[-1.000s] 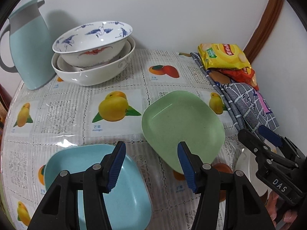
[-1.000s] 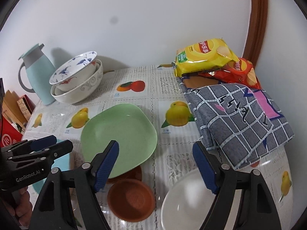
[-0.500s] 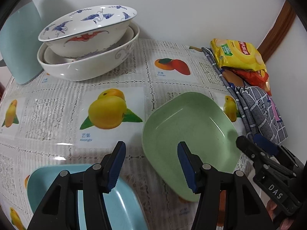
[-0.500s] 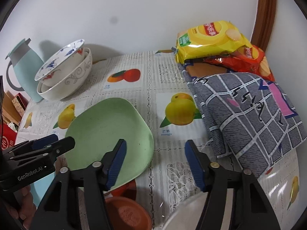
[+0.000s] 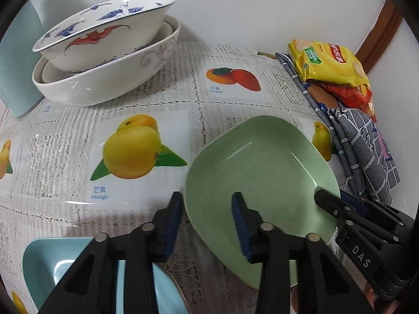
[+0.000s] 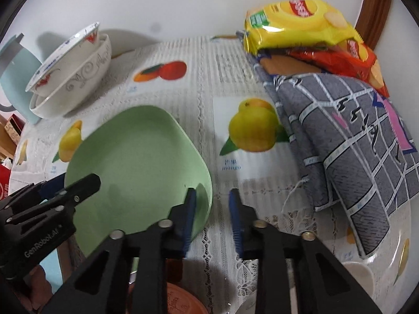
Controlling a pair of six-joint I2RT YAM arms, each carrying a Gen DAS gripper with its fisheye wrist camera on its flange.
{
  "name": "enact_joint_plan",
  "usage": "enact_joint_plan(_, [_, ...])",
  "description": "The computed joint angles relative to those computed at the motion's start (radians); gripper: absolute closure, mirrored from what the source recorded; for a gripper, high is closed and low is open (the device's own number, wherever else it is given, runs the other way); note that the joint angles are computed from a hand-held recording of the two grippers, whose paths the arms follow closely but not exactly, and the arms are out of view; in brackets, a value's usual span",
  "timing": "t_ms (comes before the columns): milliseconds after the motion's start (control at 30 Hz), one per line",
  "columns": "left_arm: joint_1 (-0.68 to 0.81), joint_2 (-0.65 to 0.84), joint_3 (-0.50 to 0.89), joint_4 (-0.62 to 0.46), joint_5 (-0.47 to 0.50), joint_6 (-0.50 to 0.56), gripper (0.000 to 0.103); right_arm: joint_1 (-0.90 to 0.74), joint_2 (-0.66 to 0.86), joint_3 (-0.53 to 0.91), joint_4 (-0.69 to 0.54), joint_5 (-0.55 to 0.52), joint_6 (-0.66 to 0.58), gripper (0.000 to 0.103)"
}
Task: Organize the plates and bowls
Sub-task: 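Close both grippers on the green plate rim and lift it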
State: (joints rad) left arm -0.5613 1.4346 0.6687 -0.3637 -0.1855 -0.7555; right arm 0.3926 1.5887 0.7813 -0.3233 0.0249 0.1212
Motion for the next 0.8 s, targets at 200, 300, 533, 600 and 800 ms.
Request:
enact_joint_plan(200, [0.004,0.003,-0.006,0.017,-0.001,0.010,0.088,0.011,-0.005,-0.013,0.033,0.018,0.013,0.089])
enact_joint_plan(300, [0.017,-0.017,-0.023,0.027,0.007,0.013,0.092,0.001,-0.024,-0.034,0.053,0.020,0.016,0.095])
enact_joint_plan(533, [0.002,-0.109,-0.032,-0.008,-0.019,0.004,0.092,-0.029,-0.130,-0.097,0.093,-0.035,0.023,0.096])
enact_joint_plan(600, [-0.003,-0.141,-0.035,-0.026,-0.019,-0.006,0.092,-0.027,-0.162,-0.105,0.085,-0.039,0.029,0.096])
enact_joint_plan(800, [-0.062,-0.246,-0.029,-0.116,-0.057,-0.051,0.092,-0.025,-0.294,-0.132,0.025,-0.052,0.048,0.096])
